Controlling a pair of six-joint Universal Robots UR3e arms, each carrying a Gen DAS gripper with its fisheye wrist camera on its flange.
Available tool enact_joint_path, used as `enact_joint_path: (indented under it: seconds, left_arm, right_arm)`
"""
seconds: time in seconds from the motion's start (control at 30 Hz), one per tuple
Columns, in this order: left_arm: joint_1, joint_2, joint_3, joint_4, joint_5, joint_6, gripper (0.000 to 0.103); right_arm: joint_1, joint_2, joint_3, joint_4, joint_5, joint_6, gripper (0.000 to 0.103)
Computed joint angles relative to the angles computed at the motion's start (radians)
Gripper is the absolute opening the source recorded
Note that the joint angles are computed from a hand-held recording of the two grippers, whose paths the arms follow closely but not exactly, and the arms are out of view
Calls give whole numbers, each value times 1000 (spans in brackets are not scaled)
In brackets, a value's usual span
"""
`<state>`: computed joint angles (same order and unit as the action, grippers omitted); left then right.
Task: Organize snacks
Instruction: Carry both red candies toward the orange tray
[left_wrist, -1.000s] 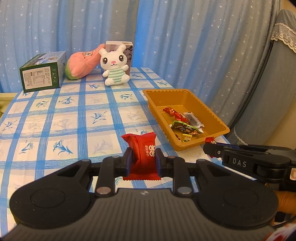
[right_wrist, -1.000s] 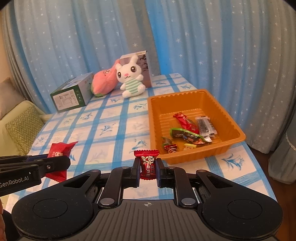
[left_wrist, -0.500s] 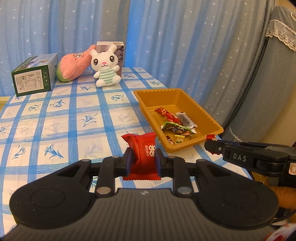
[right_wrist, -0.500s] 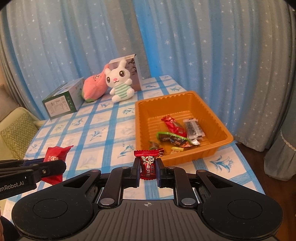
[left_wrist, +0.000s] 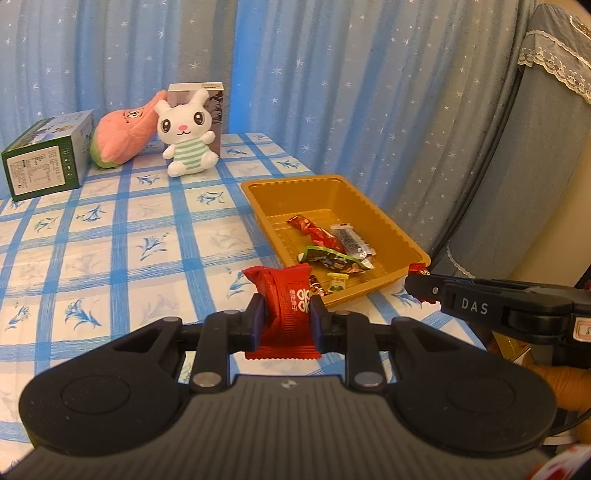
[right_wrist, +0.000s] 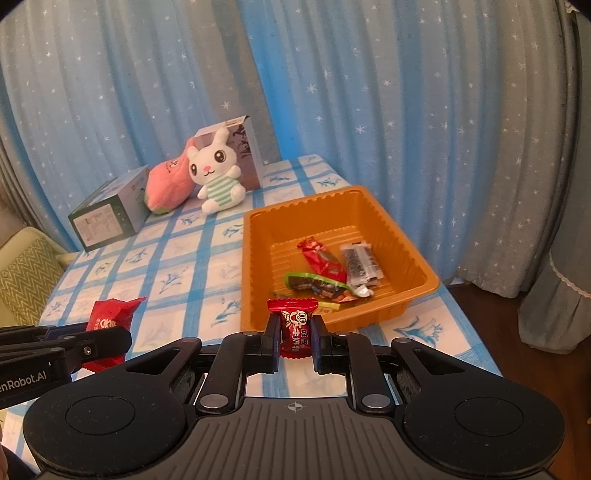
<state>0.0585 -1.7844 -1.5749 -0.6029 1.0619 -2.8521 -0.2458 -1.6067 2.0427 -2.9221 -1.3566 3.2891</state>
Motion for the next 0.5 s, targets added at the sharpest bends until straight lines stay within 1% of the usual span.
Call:
enact_joint_path:
  seconds: [0.5]
  left_arm:
    - [-90, -147, 180, -14, 27, -49, 23]
  right_arm:
    - [-101, 21, -31, 19, 48, -38, 17]
